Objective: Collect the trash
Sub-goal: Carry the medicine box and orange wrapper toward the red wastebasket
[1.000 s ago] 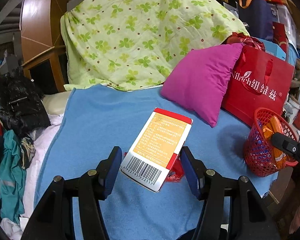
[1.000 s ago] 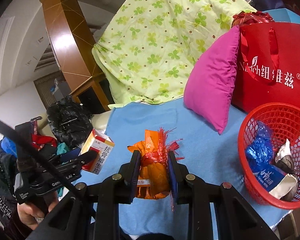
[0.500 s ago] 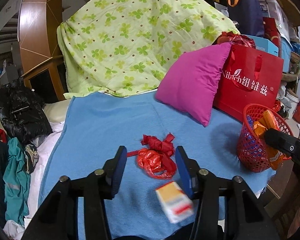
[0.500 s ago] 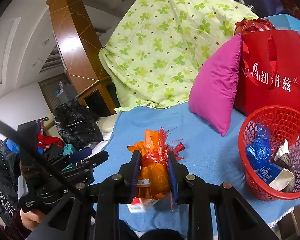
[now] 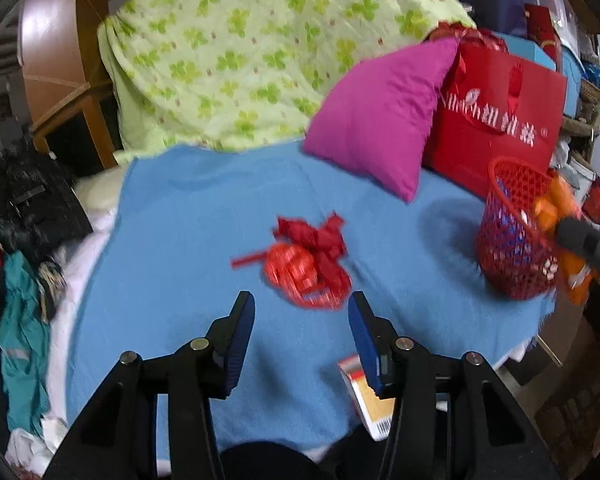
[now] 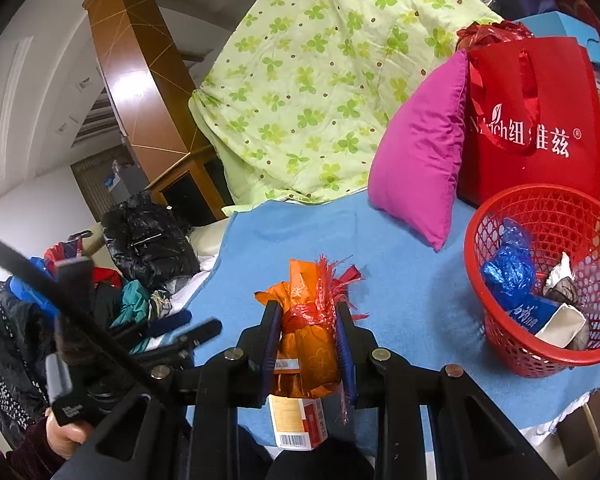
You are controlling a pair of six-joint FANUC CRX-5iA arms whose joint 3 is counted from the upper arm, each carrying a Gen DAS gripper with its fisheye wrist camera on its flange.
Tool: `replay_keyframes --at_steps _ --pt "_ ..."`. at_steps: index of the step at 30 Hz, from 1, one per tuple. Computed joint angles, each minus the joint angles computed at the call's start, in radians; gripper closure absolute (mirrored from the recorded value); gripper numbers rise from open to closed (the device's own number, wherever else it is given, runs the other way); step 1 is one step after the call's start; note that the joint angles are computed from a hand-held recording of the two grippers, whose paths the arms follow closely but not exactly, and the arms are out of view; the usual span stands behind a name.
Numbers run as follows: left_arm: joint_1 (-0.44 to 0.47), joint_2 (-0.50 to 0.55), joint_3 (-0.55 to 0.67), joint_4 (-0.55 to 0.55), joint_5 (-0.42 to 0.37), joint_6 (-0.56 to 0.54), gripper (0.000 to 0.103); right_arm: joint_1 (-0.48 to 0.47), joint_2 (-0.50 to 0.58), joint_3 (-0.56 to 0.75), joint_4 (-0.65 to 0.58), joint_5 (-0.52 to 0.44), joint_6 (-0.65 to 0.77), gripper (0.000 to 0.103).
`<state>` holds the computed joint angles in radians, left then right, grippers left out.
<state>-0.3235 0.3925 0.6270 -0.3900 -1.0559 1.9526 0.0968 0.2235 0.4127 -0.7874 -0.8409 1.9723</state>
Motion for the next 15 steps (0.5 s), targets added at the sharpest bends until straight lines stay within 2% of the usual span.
replay_keyframes --at_steps 1,6,12,15 --pt "0.008 0.008 -0.004 0.035 -0.009 -0.012 0.04 0.0 -0.001 -0.002 0.001 0.001 0.001 0.075" --pt "0.022 0.065 -0.023 0.184 -0.04 -0.05 0.032 0.004 -0.021 -0.033 0.021 0.026 -0.001 0.075" --pt "0.011 0.13 0.0 0.211 -0.075 -0.02 0.032 -0.016 -0.03 -0.059 0.021 0.028 -0.004 0.075" --pt "0.016 0.139 -0.018 0.237 -0.063 -0.012 0.032 -0.022 -0.029 -0.069 0.027 0.025 -0.012 0.075"
